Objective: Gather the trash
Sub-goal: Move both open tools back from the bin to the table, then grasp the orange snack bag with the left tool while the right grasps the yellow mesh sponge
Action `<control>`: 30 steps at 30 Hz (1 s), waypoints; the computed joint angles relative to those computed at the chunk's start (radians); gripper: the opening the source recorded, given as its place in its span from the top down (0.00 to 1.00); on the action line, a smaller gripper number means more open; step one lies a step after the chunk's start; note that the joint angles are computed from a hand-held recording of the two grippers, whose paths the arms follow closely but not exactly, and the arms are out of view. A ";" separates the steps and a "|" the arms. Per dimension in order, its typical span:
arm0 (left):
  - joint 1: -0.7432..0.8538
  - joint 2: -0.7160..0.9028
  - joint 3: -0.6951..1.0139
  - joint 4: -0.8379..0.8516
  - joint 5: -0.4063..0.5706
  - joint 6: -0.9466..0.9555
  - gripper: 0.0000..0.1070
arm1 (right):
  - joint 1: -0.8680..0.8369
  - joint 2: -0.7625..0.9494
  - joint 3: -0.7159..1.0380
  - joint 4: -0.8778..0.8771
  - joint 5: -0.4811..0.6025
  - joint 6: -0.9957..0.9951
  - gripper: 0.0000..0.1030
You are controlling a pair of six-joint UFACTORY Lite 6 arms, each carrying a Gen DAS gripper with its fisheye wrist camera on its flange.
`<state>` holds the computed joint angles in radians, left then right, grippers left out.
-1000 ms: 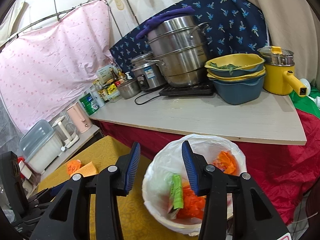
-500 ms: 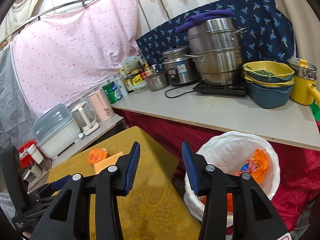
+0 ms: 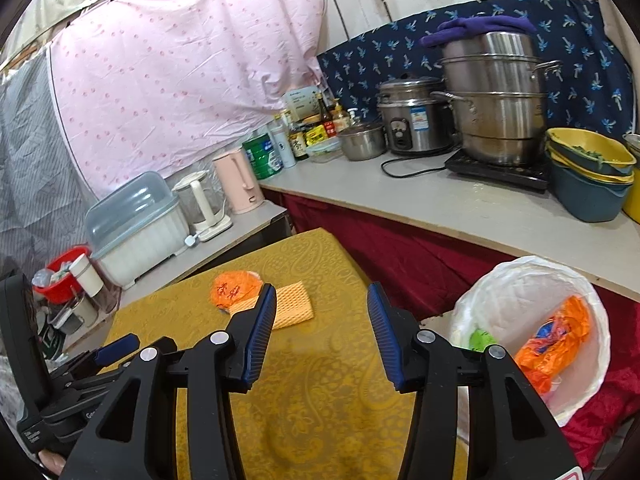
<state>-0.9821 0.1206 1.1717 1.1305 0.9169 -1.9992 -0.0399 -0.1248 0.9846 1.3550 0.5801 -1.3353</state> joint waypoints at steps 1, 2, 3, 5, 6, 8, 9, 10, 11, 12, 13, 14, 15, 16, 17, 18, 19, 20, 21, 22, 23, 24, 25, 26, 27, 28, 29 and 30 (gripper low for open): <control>0.010 -0.022 -0.029 0.001 -0.006 -0.005 0.25 | 0.028 0.007 -0.001 0.002 -0.020 0.003 0.55; 0.021 -0.040 -0.056 0.001 -0.011 -0.008 0.25 | 0.049 0.013 -0.003 0.007 -0.036 0.001 0.55; 0.031 -0.057 -0.079 0.001 -0.016 -0.009 0.25 | 0.085 0.028 0.000 0.010 -0.062 0.005 0.55; 0.064 -0.096 -0.134 0.002 -0.035 -0.012 0.25 | 0.135 0.056 0.010 0.019 -0.098 0.007 0.55; 0.088 -0.118 -0.163 0.002 -0.049 -0.010 0.25 | 0.164 0.078 0.019 0.025 -0.118 0.009 0.55; 0.128 -0.148 -0.205 0.006 -0.074 -0.007 0.24 | 0.216 0.131 0.049 0.032 -0.148 0.019 0.55; 0.155 -0.161 -0.224 0.009 -0.090 -0.001 0.23 | 0.234 0.156 0.064 0.035 -0.160 0.022 0.55; 0.179 -0.169 -0.236 0.012 -0.104 0.006 0.23 | 0.257 0.191 0.086 0.038 -0.174 0.026 0.55; 0.205 -0.174 -0.245 0.014 -0.120 0.016 0.23 | 0.271 0.224 0.108 0.039 -0.181 0.029 0.55; 0.241 -0.176 -0.254 0.019 -0.146 0.027 0.23 | 0.292 0.269 0.140 0.036 -0.191 0.042 0.55; 0.272 -0.173 -0.259 0.026 -0.170 0.034 0.23 | 0.309 0.305 0.167 0.032 -0.199 0.054 0.55; 0.303 -0.170 -0.262 0.030 -0.193 0.043 0.22 | 0.321 0.344 0.195 0.031 -0.204 0.061 0.54; 0.337 -0.159 -0.262 0.041 -0.219 0.046 0.19 | 0.338 0.395 0.234 0.024 -0.214 0.077 0.54; 0.371 -0.147 -0.258 0.053 -0.245 0.047 0.18 | 0.350 0.439 0.268 0.014 -0.221 0.093 0.53; 0.395 -0.136 -0.256 0.064 -0.266 0.045 0.18 | 0.360 0.481 0.304 0.004 -0.225 0.109 0.53; 0.427 -0.119 -0.246 0.073 -0.294 0.050 0.17 | 0.370 0.526 0.345 -0.014 -0.231 0.134 0.53; 0.468 -0.094 -0.233 0.085 -0.330 0.054 0.17 | 0.378 0.569 0.386 -0.035 -0.237 0.160 0.52; 0.500 -0.069 -0.218 0.093 -0.362 0.057 0.17 | 0.384 0.612 0.431 -0.062 -0.240 0.192 0.52; 0.530 -0.041 -0.200 0.101 -0.390 0.058 0.17 | 0.390 0.665 0.489 -0.101 -0.242 0.237 0.52; 0.569 -0.005 -0.175 0.108 -0.428 0.066 0.17 | 0.395 0.714 0.546 -0.146 -0.244 0.286 0.51; 0.597 0.026 -0.153 0.114 -0.454 0.071 0.17 | 0.400 0.760 0.598 -0.183 -0.249 0.327 0.50; 0.634 0.074 -0.113 0.111 -0.484 0.087 0.17 | 0.404 0.814 0.663 -0.237 -0.251 0.386 0.49; 0.663 0.114 -0.080 0.112 -0.512 0.095 0.16 | 0.406 0.866 0.728 -0.290 -0.249 0.443 0.47; 0.684 0.145 -0.052 0.104 -0.533 0.112 0.16 | 0.408 0.922 0.802 -0.350 -0.243 0.508 0.46; 0.707 0.183 -0.017 0.086 -0.555 0.140 0.16 | 0.409 0.976 0.874 -0.409 -0.231 0.574 0.45; 0.737 0.239 0.035 0.060 -0.578 0.176 0.16 | 0.410 1.033 0.952 -0.468 -0.216 0.639 0.44; 0.758 0.289 0.081 0.034 -0.595 0.209 0.16 | 0.408 1.082 1.019 -0.519 -0.199 0.694 0.44; 0.772 0.326 0.117 0.005 -0.603 0.245 0.15 | 0.409 1.155 1.123 -0.596 -0.168 0.775 0.44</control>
